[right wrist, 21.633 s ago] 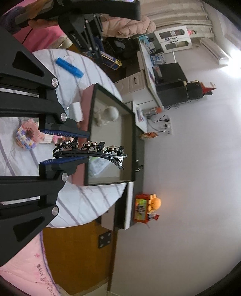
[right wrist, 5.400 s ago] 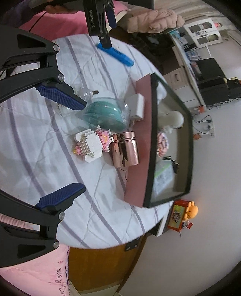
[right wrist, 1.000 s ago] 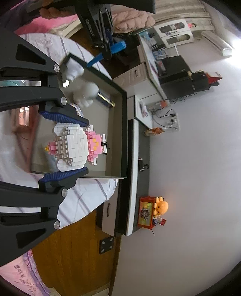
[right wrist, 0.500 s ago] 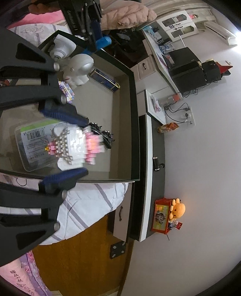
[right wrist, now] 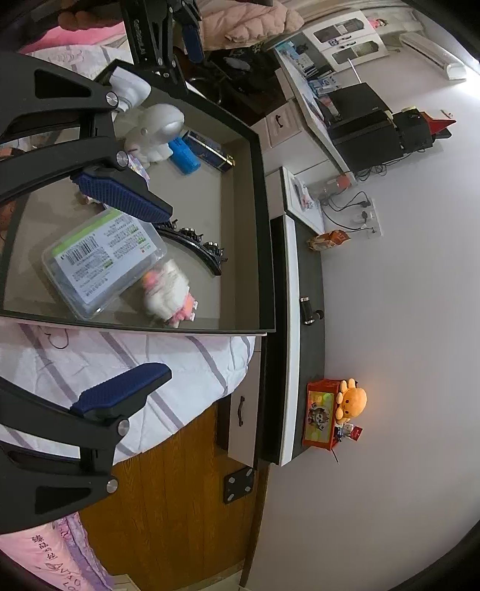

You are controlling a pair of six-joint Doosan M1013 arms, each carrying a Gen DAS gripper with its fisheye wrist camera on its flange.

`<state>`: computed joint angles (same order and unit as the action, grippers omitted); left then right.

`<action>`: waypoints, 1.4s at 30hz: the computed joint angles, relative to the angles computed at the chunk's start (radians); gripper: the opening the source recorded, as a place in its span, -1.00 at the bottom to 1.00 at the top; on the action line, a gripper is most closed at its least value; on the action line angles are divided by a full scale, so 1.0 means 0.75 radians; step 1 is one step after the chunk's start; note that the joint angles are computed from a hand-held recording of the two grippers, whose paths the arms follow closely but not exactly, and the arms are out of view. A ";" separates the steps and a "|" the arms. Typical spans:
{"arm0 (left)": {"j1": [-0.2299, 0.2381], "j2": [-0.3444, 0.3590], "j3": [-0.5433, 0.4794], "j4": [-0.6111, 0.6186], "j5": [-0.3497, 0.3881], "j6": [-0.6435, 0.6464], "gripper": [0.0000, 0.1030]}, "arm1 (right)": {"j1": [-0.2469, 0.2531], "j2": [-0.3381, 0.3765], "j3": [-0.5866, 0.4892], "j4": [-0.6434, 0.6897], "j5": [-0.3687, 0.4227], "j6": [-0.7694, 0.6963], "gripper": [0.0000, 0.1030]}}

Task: Organize rigid objects
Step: 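Open the left gripper to drop the highlighter while the right drops the block figure, then withdraw both open grippers from the tray toward the remaining objects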

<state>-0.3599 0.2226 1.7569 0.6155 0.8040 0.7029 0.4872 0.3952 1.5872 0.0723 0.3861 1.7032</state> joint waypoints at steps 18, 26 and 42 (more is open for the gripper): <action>-0.200 -0.291 0.209 0.399 0.065 -0.416 0.82 | 0.095 -0.291 0.258 -0.618 -0.183 0.535 0.56; -0.358 -0.427 0.325 0.571 0.156 -0.620 0.96 | 0.176 -0.442 0.408 -1.183 -0.179 1.075 0.58; -0.533 -0.517 0.462 0.612 0.264 -0.789 0.99 | 0.292 -0.584 0.570 -1.513 -0.114 1.448 0.63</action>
<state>-0.7598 -0.1654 2.1036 1.0748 1.0016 0.1114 0.7063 -0.0426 2.0149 -1.0626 0.3008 2.7895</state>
